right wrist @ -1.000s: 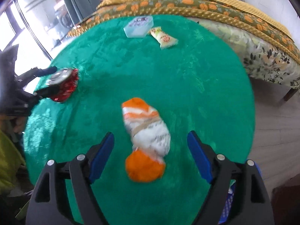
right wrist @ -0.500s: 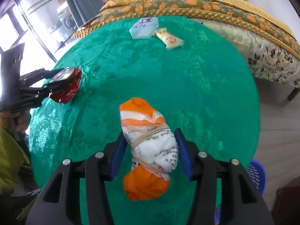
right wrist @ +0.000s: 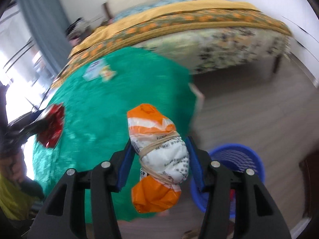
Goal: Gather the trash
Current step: 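Carry can and bottle to the blue wastebasket and open both tools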
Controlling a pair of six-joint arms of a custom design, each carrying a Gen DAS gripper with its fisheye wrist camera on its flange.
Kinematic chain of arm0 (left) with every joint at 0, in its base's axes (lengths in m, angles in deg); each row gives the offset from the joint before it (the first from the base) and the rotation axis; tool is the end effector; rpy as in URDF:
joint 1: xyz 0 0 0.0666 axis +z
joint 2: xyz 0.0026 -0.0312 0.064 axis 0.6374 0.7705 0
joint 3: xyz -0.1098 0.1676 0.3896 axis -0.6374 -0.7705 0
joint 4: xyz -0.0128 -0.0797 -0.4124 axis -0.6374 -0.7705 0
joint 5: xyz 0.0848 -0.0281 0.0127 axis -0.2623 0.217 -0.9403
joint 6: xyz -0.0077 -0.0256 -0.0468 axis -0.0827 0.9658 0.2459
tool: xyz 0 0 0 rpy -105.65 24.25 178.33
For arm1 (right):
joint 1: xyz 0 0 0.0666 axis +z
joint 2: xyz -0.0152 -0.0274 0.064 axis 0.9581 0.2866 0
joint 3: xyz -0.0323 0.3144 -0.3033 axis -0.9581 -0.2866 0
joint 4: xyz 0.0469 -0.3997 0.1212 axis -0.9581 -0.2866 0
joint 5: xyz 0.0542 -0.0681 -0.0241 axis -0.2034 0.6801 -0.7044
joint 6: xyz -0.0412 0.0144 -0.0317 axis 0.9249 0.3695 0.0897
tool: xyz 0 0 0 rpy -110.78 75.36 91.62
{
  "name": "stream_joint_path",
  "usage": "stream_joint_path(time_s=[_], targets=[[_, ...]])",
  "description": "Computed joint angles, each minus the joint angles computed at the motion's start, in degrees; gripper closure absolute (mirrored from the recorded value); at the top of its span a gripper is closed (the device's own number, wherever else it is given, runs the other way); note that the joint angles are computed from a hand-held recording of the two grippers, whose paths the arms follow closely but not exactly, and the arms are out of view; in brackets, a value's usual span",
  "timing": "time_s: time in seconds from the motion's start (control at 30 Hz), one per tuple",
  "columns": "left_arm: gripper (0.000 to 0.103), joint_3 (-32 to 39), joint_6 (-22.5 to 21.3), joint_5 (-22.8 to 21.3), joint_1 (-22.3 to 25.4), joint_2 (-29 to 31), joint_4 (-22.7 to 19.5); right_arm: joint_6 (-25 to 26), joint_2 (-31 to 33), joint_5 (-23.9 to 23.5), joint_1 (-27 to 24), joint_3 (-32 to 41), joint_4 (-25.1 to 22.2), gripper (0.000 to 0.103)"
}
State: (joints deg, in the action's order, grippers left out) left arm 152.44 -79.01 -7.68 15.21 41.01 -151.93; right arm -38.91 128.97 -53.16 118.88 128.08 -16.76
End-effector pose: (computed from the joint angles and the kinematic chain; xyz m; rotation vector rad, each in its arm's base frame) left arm 0.4944 -0.2477 0.6496 1.2989 2.1467 -0.7917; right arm 0.3122 0.2923 0.5843 0.6773 2.3673 0.1568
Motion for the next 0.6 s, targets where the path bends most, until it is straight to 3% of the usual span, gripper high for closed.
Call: stream_joint_path(time_s=[0.23, 0.5, 0.6], targets=[[0.043, -6.0, 3.8, -2.7, -13.2, -2.1, 3.0, -12.4, -9.2, 1.8, 0.5, -12.1, -5.6, 0.052], [0.043, -10.5, 9.1, -7.7, -22.6, 0.3, 7.5, -23.0, -17.4, 0.1, 0.4, -24.3, -4.7, 0.052], [0.043, -11.2, 11.3, -8.9, -24.7, 1.9, 9.4, -23.7, -19.0, -0.2, -0.2, -26.0, -3.7, 0.052]])
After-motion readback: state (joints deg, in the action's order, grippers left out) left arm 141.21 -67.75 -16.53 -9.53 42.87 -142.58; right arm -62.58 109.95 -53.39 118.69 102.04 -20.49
